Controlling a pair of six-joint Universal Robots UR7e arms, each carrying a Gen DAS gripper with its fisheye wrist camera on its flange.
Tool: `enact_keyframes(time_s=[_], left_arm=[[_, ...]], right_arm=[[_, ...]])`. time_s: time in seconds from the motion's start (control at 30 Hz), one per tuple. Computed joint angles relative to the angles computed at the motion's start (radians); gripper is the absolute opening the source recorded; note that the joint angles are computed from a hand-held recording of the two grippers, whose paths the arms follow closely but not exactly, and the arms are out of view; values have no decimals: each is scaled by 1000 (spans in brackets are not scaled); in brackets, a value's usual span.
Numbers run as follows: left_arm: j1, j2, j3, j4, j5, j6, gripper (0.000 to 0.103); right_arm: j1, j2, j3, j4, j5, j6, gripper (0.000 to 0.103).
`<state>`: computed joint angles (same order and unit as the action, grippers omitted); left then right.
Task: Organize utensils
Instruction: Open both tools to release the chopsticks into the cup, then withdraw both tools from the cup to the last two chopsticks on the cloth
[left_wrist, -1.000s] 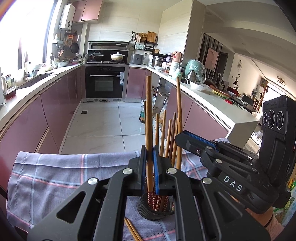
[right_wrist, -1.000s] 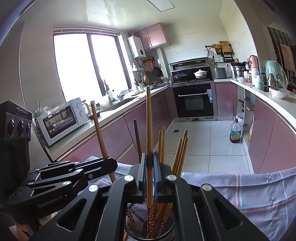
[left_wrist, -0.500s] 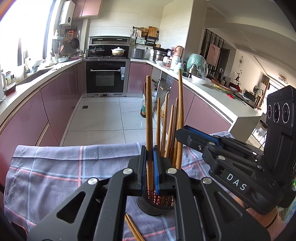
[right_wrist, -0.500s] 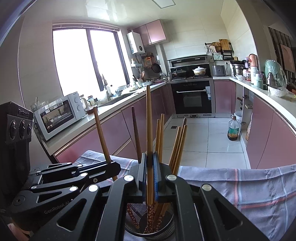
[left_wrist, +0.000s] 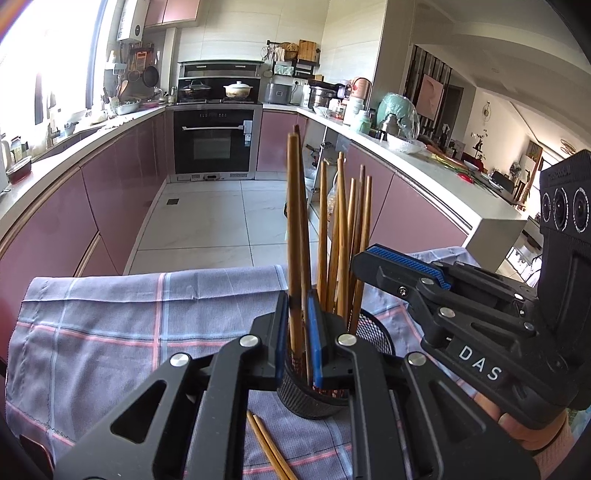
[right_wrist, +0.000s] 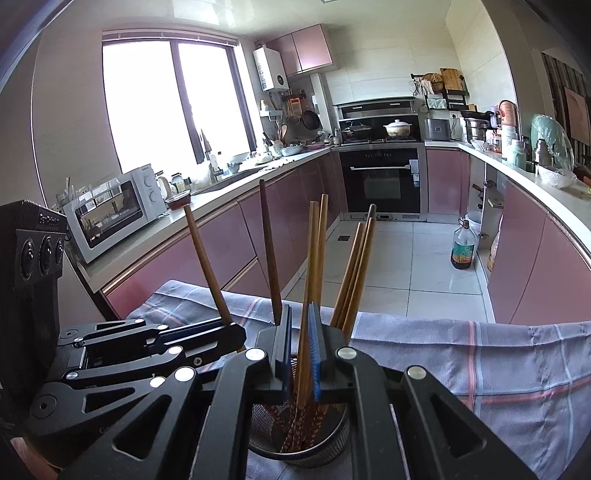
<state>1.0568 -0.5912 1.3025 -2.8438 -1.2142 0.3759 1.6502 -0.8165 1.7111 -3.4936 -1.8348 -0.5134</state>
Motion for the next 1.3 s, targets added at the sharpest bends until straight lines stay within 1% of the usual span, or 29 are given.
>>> enact_keyframes(time_s=[0.07, 0.13, 0.17, 0.23, 0.33, 0.37, 0.4, 0.43, 0.5, 0.63, 0.7, 0.87, 0.97, 1.1, 1.3], left_arm=[[3, -3, 13, -12, 2, 1, 15], [5, -6, 24, -26, 5, 1, 27], [6, -8, 31, -36, 8, 4, 30], [9, -15, 49, -59, 14, 14, 38], [9, -24, 72, -86, 24, 21, 45], [10, -27, 81, -98, 26, 25, 46], [10, -33, 91, -107, 28, 26, 48], [8, -39, 102, -115, 30, 25, 53], [8, -49, 123, -144, 32, 33, 58], [5, -78, 179, -198, 47, 52, 63], [7, -94, 208, -219, 50, 54, 67], [23, -138, 274, -239, 61, 48, 68], [40, -165, 314, -234, 72, 47, 68], [69, -190, 362, -214, 91, 39, 68], [106, -206, 403, -166, 108, 15, 67]], right_arm=[[-1, -1, 2, 3, -4, 6, 10], [-2, -1, 5, 7, -9, 11, 17], [-2, -1, 8, 6, -12, 12, 22], [-2, -4, 19, -3, -13, 10, 23], [-6, -13, 39, -14, -8, 14, 26], [-6, -15, 46, -20, -8, 11, 29], [-6, -18, 53, -27, -8, 11, 30], [-7, -21, 62, -34, -4, 12, 30], [-10, -36, 81, -38, 11, 15, 30], [-2, -59, 125, -53, 22, 0, 30], [5, -69, 147, -55, 21, -16, 33], [14, -92, 202, -35, 28, -38, 35], [12, -100, 224, 21, 28, -44, 36], [14, -74, 220, 97, -8, -41, 36], [11, -22, 188, 227, -59, 5, 35]])
